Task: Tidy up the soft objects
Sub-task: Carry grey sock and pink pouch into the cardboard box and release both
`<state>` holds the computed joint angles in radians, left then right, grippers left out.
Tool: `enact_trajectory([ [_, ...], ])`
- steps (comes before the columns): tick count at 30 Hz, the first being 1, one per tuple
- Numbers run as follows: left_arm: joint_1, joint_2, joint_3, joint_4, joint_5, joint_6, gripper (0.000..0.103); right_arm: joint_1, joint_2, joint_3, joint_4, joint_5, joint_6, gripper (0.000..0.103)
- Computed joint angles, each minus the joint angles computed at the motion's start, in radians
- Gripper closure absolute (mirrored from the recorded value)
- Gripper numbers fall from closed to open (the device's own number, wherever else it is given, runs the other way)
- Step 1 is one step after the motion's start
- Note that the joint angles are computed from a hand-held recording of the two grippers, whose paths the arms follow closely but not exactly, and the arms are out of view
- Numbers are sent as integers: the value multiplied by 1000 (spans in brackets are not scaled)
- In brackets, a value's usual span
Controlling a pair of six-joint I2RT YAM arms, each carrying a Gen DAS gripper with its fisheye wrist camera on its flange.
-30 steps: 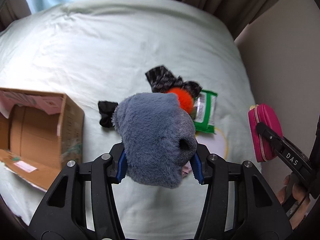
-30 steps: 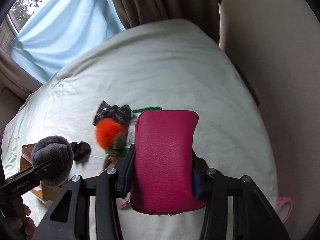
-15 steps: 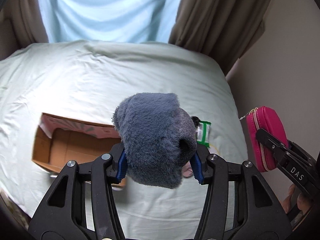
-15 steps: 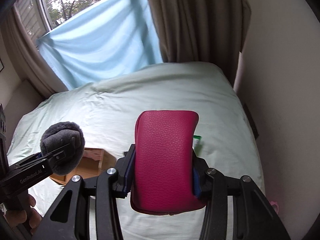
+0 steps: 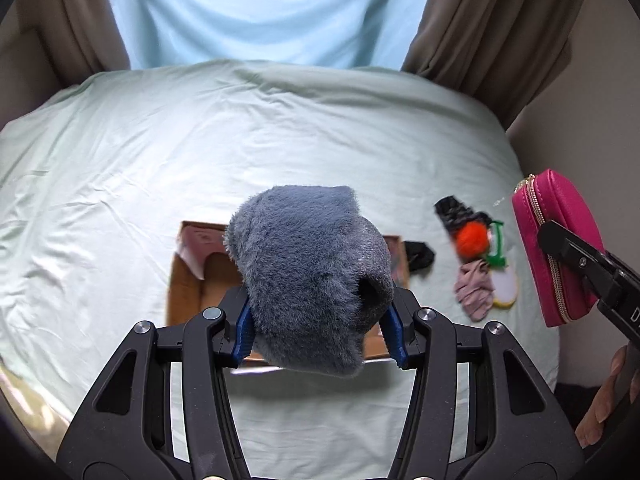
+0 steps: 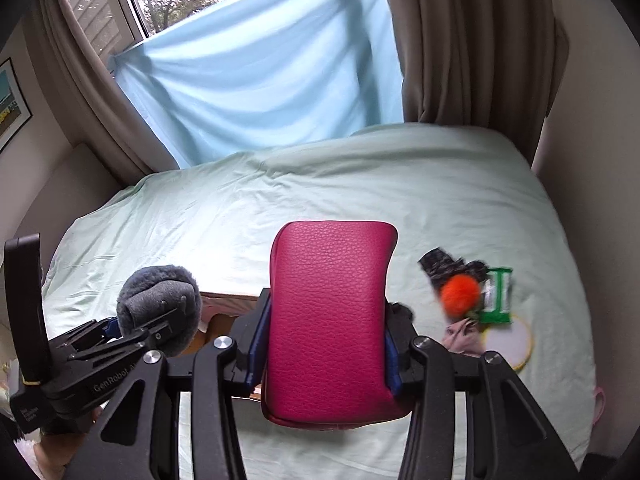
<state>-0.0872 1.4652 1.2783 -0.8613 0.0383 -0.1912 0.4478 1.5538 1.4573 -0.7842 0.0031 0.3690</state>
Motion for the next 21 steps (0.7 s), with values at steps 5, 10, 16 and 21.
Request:
enact_trajectory([
  [5,163,88,-44,39,81,206,55,99,115,21,13,24,139,60],
  [10,229,221,-68,90,103,338,55,157,272,66,30,-9,273,60],
  [16,238,367,-48,134,92,389,55,170,443,146,33,-81,338,60],
  [21,226,512,17,122,73,395,55,144,571,220,7,-130,335,60],
])
